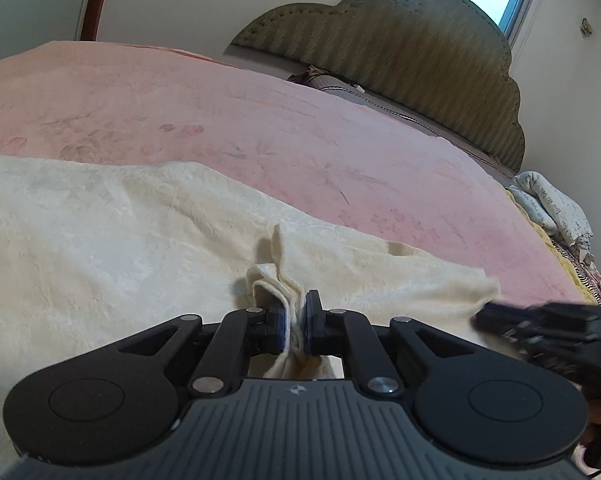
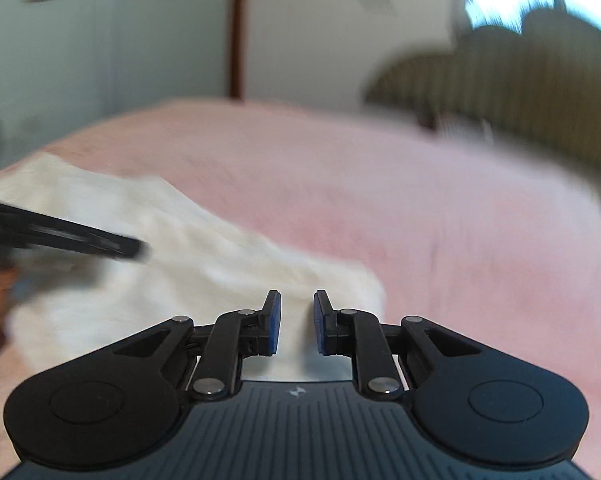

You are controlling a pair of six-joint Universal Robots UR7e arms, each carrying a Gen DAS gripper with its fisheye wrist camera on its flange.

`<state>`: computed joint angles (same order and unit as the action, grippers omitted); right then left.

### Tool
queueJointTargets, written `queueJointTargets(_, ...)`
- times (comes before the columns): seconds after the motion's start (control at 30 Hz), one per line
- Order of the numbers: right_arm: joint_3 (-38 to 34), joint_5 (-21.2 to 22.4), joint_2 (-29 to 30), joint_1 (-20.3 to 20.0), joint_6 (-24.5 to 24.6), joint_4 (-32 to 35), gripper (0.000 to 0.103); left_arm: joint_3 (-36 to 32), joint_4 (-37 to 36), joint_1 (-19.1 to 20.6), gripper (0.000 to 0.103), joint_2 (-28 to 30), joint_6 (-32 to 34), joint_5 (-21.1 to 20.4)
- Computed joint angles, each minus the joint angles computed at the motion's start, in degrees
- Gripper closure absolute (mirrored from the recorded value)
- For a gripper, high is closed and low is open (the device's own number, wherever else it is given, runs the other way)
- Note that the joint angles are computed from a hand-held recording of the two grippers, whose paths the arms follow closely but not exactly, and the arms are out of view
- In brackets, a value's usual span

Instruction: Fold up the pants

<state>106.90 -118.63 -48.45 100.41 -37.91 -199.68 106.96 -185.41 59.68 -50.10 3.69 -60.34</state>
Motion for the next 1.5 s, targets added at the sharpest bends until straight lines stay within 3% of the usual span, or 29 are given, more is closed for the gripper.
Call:
queueJointTargets(0.07,0.3,-1.4,0.8,-0.5,1.3,0.6,0.087,0.0,1.3,-0.2,0.09,-0.5,-0.4,0.6)
queueJointTargets(0.13,1.1,-3.8,1.8,1.1,-0.5,-3.3,0.086,-0.3,3.7,-0.4,0.084,-1.6,-2.7,1.2)
queueJointTargets(0.17,1.9,-4.4,1.9,2.0,-1.8,-5.6,0.086,-0.6,4.7,-0.3,0.075,-2.1,-3.9,1.2)
queueJointTargets(0.23,3.6,-3.1,1.1,3.0,-2.1,-7.0,0.086,-0.8,4.2,-0.7,0.075,-2.7,-4.2,2.4)
queueJointTargets(0.33,5.8,-1.7,-0.1,3.6,-0.6,-5.8,0.086,-1.0,0.8,-1.6,0.075,-2.7,-0.5,3.7)
queueJointTargets(0.4,6.1,-2.8,0.5,3.6,0.6,-3.9,0.086,-1.8,1.7,-1.7,0.074,-2.7,0.7,1.8)
queueJointTargets(0.5,8.8,-2.1,1.4,3.2,2.4,-9.5,0.086,-4.1,7.3,-1.4,0.065,-2.0,2.2,-2.2)
queueJointTargets(0.67,10.2,-2.1,-0.9,3.8,6.8,-7.2,0.085,-5.7,7.2,-2.4,0.062,2.9,10.1,4.2)
queueJointTargets(0.77,9.6,-3.3,-0.3,4.8,5.0,-9.8,0.085,-3.6,2.3,-2.9,0.058,3.1,14.7,5.3)
queueJointTargets(0.83,9.7,-2.5,-1.2,4.5,6.3,-5.7,0.085,-2.7,2.0,-2.8,0.057,2.3,14.9,5.1)
queueJointTargets(0.93,9.0,-4.6,0.5,5.7,3.9,-7.7,0.085,-1.9,-0.2,-2.4,0.054,0.9,12.2,6.9)
queueJointTargets(1.03,8.4,-1.4,2.5,7.1,0.2,-12.7,0.085,-3.1,3.4,-1.1,0.053,-1.2,5.3,7.8)
queueJointTargets(1.13,6.6,2.3,5.8,8.7,-7.4,-14.7,0.085,-3.9,8.9,0.3,0.053,-3.9,-1.3,5.8)
queueJointTargets(1.27,4.4,4.7,9.6,10.3,-18.1,-12.1,0.085,-3.0,12.4,0.7,0.046,-6.9,-4.4,3.7)
queueJointTargets(1.37,2.6,1.6,12.0,10.9,-22.5,-11.7,0.085,-2.2,14.9,1.1,0.042,-9.0,-6.3,0.3)
queueJointTargets(1.5,2.9,0.8,12.1,10.8,-23.8,-11.6,0.085,-1.5,17.4,1.5,0.038,-10.8,-8.4,-3.8)
